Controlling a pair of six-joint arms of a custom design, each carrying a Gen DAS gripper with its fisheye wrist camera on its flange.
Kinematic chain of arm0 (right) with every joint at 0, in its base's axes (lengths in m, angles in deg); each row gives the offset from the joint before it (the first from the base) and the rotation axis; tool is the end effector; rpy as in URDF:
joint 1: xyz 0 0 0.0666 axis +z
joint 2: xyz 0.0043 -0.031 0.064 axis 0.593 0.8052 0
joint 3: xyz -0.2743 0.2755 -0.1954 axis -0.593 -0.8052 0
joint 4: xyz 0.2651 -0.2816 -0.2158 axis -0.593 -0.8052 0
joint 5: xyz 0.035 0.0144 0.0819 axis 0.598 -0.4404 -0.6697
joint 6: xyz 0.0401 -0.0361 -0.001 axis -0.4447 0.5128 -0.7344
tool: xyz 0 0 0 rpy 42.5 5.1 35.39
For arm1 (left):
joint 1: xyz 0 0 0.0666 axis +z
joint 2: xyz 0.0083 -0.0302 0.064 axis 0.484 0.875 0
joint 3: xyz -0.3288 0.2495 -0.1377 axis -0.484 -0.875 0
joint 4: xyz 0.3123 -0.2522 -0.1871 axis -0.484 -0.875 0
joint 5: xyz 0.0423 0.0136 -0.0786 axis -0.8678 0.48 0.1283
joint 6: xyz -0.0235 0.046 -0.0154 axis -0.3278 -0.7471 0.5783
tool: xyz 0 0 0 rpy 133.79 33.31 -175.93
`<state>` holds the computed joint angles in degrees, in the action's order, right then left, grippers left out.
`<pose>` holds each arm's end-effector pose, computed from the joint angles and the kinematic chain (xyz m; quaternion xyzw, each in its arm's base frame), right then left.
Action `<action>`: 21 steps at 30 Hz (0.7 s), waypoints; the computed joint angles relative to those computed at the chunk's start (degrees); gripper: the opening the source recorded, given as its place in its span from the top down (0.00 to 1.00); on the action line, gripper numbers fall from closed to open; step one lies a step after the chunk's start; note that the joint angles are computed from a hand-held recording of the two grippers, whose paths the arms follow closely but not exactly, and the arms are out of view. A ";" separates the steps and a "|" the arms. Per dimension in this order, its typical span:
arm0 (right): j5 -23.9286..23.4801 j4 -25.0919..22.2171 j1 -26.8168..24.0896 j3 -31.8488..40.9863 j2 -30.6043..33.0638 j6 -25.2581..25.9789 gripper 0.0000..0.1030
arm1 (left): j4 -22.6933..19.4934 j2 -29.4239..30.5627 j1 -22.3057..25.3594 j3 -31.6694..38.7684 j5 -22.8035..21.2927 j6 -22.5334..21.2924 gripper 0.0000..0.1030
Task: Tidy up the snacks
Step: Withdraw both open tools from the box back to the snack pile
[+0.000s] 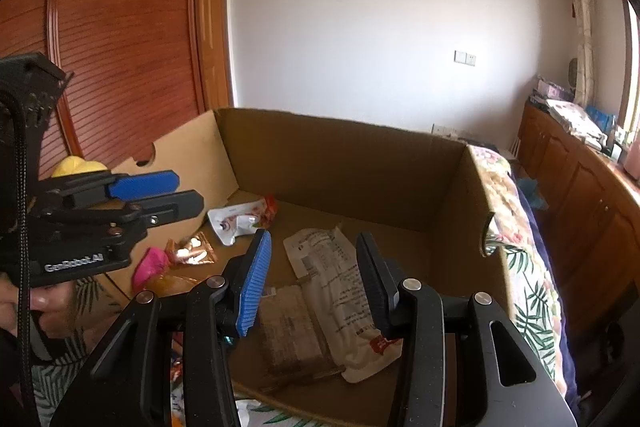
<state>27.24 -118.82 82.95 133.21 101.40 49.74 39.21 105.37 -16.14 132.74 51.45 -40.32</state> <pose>0.3062 0.2926 0.4980 -0.0435 0.8681 0.0070 0.4945 0.3741 -0.3733 0.5203 0.2426 0.8347 -0.2131 0.4461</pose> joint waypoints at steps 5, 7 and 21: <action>2.77 -1.53 2.58 0.45 -1.46 -0.83 0.57 | 0.19 -2.29 -1.15 -0.34 -1.65 -0.71 0.57; 4.05 -2.64 3.66 0.77 -1.93 -1.29 0.57 | -0.14 -2.98 -1.47 -0.48 -1.92 -0.84 0.57; 9.60 -9.62 10.28 1.29 -3.88 -8.25 0.55 | -4.04 -8.75 -3.30 -4.24 -4.93 -0.03 0.57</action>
